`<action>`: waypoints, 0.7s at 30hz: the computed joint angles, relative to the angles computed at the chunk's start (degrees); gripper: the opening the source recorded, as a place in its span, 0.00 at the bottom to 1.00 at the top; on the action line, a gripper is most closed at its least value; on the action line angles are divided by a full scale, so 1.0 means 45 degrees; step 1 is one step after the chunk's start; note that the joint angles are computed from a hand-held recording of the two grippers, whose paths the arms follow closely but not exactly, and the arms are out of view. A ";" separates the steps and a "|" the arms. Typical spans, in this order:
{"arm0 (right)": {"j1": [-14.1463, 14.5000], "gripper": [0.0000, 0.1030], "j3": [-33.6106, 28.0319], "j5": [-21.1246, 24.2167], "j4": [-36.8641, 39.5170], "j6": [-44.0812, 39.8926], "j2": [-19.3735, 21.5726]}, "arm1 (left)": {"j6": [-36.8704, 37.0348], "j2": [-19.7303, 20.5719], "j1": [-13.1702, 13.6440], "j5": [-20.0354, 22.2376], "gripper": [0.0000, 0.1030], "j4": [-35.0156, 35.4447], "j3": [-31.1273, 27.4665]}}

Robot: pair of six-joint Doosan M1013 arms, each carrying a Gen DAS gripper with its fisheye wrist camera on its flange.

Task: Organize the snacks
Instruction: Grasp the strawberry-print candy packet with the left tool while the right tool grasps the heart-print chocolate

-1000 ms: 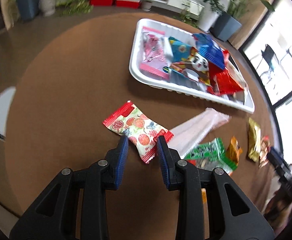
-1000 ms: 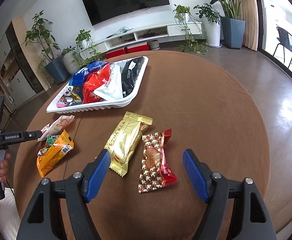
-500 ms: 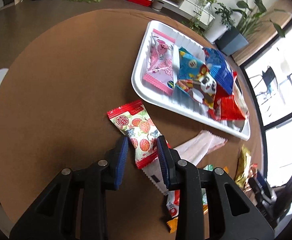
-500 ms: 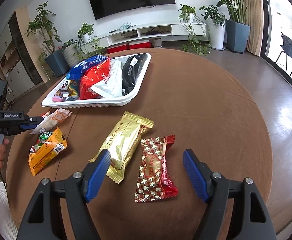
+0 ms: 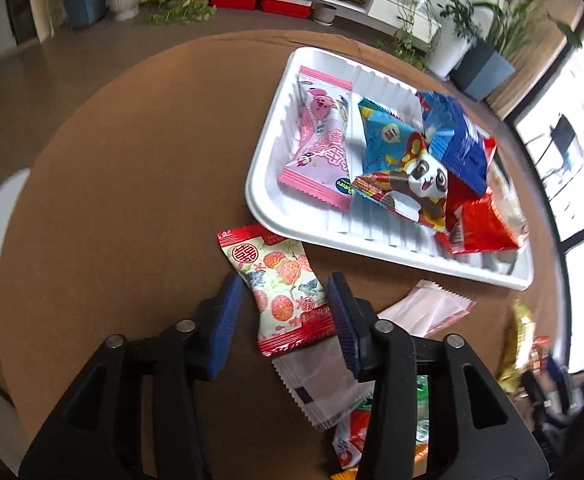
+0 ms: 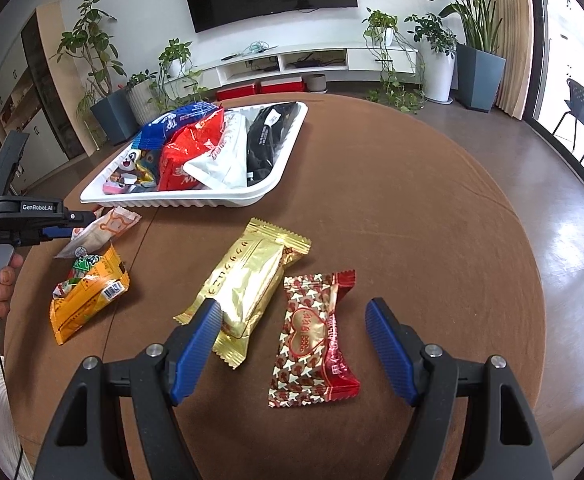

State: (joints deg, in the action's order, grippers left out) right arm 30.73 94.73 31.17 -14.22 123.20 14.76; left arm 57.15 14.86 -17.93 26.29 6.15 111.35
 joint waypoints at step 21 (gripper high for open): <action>0.0160 0.62 -0.0229 0.1266 -0.1347 0.0488 0.0230 | -0.2066 0.0267 -0.0731 0.0183 0.31 0.3978 -0.0035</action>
